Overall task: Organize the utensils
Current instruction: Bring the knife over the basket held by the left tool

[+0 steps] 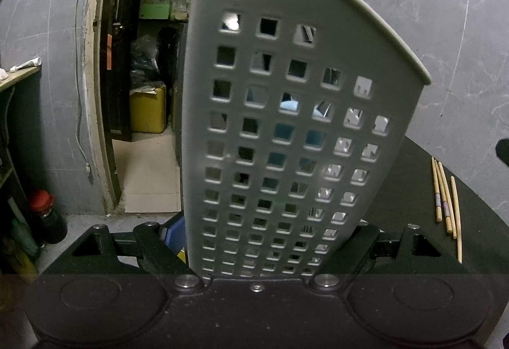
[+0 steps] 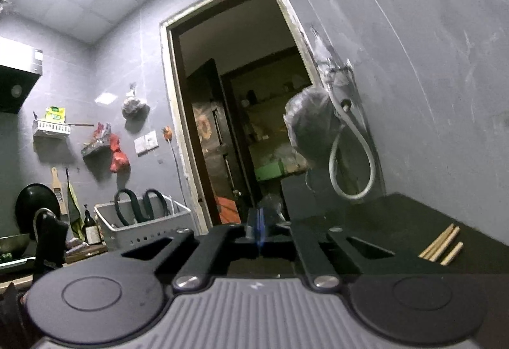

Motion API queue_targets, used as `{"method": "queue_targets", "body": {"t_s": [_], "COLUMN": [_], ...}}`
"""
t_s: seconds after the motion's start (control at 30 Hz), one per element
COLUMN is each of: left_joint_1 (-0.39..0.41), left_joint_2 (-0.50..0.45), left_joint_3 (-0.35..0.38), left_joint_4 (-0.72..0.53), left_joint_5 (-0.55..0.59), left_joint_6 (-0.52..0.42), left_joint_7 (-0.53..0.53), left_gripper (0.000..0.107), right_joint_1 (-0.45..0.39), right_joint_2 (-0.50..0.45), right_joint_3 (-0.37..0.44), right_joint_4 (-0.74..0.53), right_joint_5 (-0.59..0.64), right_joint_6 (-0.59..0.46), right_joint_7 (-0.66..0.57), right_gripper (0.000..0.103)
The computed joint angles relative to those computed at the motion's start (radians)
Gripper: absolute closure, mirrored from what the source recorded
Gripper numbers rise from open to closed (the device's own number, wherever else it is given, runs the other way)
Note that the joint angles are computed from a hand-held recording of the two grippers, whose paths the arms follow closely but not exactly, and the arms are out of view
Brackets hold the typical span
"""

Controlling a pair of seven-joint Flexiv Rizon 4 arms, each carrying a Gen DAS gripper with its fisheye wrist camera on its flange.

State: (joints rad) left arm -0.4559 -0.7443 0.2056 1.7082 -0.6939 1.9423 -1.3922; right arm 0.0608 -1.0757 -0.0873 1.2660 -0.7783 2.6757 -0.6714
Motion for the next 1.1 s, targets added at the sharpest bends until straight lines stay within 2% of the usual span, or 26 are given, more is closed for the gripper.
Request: {"method": "queue_targets", "body": {"t_s": [0.1,0.2,0.27,0.43,0.57,0.7,0.77,0.83,0.9,1.03,1.1], "left_joint_1": [0.004,0.014,0.014,0.01,-0.003,-0.018,-0.024,-0.026,-0.031,-0.031,-0.03], "left_joint_2": [0.001,0.003,0.003,0.003,0.0,-0.005,-0.006,-0.007,-0.008,-0.007,-0.006], "left_joint_3": [-0.003,-0.014,-0.013,-0.007,0.009,0.026,0.033,0.035,0.042,0.041,0.04], "left_joint_4": [0.001,0.003,0.003,0.002,-0.002,-0.006,-0.008,-0.008,-0.009,-0.008,-0.008], "left_joint_5": [0.005,0.015,0.016,0.015,0.008,-0.001,-0.005,-0.005,-0.008,-0.005,-0.003], "left_joint_6": [0.001,0.005,0.004,0.0,-0.009,-0.015,-0.018,-0.019,-0.02,-0.02,-0.02], "left_joint_7": [-0.001,-0.006,-0.007,-0.005,0.0,-0.001,-0.002,-0.003,-0.004,-0.007,-0.008], "left_gripper": [0.022,0.022,0.022,0.022,0.022,0.022,0.023,0.023,0.023,0.023,0.023], "right_joint_1": [-0.017,-0.042,-0.05,-0.066,-0.075,-0.066,-0.049,-0.015,-0.032,-0.018,0.021], "right_joint_2": [0.01,0.028,0.047,0.1,0.124,0.138,0.148,0.167,0.17,0.194,0.211], "right_joint_3": [-0.009,-0.038,-0.055,-0.046,-0.031,-0.015,-0.016,-0.02,0.009,0.029,0.018], "right_joint_4": [0.009,0.016,0.045,0.203,0.293,0.355,0.388,0.431,0.433,0.461,0.486], "right_joint_5": [-0.07,-0.207,-0.264,-0.266,-0.281,-0.238,-0.205,-0.129,-0.135,-0.077,-0.001], "right_joint_6": [-0.033,-0.061,-0.068,-0.06,-0.059,-0.047,-0.048,-0.065,-0.082,-0.126,-0.145], "right_joint_7": [0.067,0.163,0.178,0.122,0.052,-0.093,-0.203,-0.354,-0.356,-0.463,-0.596], "right_gripper": [0.095,0.064,0.063,0.053,0.053,0.053,0.058,0.079,0.082,0.086,0.088]}}
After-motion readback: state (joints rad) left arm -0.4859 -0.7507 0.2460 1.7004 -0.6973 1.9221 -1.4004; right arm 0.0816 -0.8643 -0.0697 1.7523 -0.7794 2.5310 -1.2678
